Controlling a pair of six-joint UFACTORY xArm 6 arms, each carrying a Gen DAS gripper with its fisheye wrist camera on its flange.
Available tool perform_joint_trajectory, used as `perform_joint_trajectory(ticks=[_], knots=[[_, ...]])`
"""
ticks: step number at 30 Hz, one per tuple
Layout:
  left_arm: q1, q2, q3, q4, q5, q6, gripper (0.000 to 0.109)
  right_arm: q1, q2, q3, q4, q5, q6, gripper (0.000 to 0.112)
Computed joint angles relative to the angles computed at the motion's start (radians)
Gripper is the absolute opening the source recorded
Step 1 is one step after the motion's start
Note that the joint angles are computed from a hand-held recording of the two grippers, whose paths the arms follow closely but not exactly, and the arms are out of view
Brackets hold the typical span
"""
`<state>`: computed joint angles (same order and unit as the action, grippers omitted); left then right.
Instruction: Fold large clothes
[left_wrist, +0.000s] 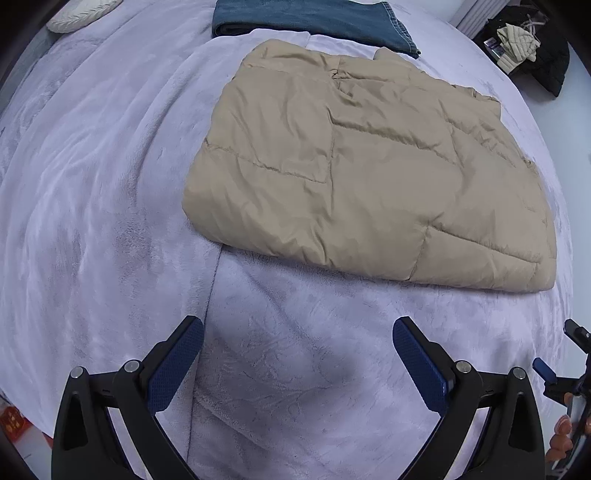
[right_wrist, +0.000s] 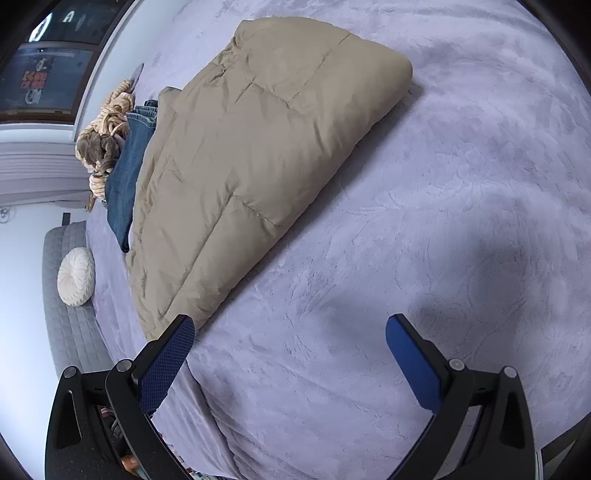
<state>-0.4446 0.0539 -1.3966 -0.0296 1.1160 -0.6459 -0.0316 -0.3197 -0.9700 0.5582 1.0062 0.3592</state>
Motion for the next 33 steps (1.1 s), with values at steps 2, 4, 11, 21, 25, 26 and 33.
perform_joint_trajectory(ticks=[2, 4, 11, 21, 25, 26, 33], knots=[[-0.006, 0.014, -0.015, 0.008, 0.001, -0.017, 0.102, -0.010, 0.018, -0.016, 0.003, 0.006, -0.012, 0.103], [-0.007, 0.028, -0.026, 0.000, -0.005, -0.028, 0.102, -0.023, 0.043, -0.040, 0.007, 0.018, -0.036, 0.103], [0.007, 0.061, 0.007, -0.102, -0.133, -0.029, 0.102, -0.056, 0.116, -0.093, 0.021, 0.032, -0.100, 0.103], [0.059, 0.003, 0.226, -0.476, -0.404, 0.113, 0.102, -0.099, 0.174, -0.106, 0.107, -0.005, -0.193, 0.103], [0.066, 0.065, 0.188, -0.525, -0.472, 0.139, 0.102, -0.108, 0.218, -0.112, 0.169, -0.039, -0.217, 0.103], [0.068, 0.080, 0.176, -0.526, -0.497, 0.136, 0.102, -0.110, 0.231, -0.118, 0.188, -0.048, -0.226, 0.103], [0.100, 0.189, 0.078, -0.513, -0.618, 0.071, 0.102, -0.111, 0.358, -0.218, 0.347, -0.104, -0.313, 0.103]])
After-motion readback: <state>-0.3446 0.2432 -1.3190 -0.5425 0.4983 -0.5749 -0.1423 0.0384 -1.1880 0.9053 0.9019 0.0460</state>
